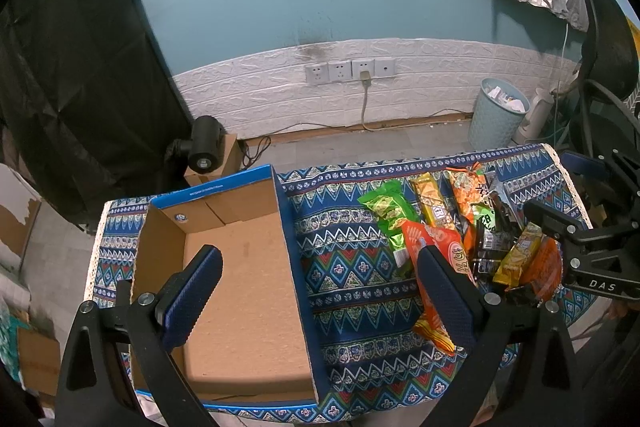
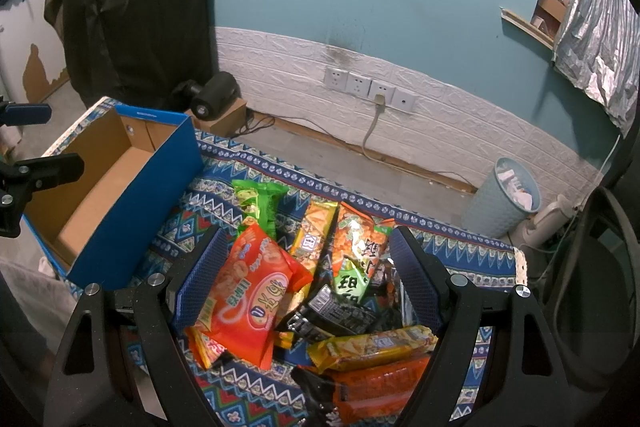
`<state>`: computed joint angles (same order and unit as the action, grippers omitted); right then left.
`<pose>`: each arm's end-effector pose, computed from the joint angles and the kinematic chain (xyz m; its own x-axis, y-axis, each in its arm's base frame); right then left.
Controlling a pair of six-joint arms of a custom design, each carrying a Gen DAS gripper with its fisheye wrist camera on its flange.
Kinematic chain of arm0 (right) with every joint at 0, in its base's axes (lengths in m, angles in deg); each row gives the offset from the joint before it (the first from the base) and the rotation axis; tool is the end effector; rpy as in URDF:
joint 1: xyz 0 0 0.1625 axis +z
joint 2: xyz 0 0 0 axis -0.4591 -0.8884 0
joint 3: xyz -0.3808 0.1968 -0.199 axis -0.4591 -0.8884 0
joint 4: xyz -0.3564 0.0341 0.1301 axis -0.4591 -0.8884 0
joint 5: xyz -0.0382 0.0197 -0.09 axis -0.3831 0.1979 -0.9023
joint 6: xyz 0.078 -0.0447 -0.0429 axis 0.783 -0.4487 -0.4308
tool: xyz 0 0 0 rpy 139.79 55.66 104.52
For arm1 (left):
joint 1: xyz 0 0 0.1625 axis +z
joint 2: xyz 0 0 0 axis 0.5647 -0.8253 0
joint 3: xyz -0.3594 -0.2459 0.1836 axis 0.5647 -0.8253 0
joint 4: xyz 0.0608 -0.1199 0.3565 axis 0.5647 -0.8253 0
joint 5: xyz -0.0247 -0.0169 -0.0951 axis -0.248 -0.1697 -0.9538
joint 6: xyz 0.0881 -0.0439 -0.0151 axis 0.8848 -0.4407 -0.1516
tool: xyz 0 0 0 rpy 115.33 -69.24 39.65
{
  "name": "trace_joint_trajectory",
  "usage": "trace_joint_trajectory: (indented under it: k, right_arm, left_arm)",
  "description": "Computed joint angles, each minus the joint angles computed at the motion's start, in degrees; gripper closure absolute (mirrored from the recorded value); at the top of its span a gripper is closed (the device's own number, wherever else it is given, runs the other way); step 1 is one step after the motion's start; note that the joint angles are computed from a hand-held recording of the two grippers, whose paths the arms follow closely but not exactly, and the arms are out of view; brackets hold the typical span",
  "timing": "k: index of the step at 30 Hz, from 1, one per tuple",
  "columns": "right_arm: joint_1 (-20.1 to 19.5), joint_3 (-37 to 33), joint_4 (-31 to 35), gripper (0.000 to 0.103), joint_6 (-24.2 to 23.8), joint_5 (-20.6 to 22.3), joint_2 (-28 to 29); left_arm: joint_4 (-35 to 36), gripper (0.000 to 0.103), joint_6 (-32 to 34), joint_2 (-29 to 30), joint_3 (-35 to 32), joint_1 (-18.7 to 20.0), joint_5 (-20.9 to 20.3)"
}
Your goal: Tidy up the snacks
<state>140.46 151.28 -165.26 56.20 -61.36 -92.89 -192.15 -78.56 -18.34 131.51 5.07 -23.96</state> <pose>0.2680 -0.5056 0.4153 -0.6459 0.2213 0.7307 -0.3950 0.7221 -0.5679 -0.4842 -0.6464 0.2483 -0.4581 0.6647 -0.5902 0.8366 0.5468 -0.0334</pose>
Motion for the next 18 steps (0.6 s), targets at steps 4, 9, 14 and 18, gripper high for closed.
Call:
trace_joint_trajectory:
  k: [4,9,14,18]
  right_arm:
    - [-0.03,0.16,0.59,0.021,0.38,-0.43,-0.17]
    - [0.18,0.14,0.58,0.021,-0.05,-1.89,-0.04]
    - [0.43,-0.29,1.17,0.021,-0.13,-2.98,0.31]
    - [0.62,-0.29,1.27,0.021,-0.12,-4.50,0.49]
  left_arm:
    - [0.10,0.004,0.01,-0.03,0.17,-0.01,0.02]
    - [0.19,0.004,0.15,0.17,0.42,-0.04,0.03]
    - [0.35,0.004,0.32,0.40,0.55,-0.09,-0.03]
    - [1.84,0.004,-0.19,1.03,-0.01,-0.03,-0.73]
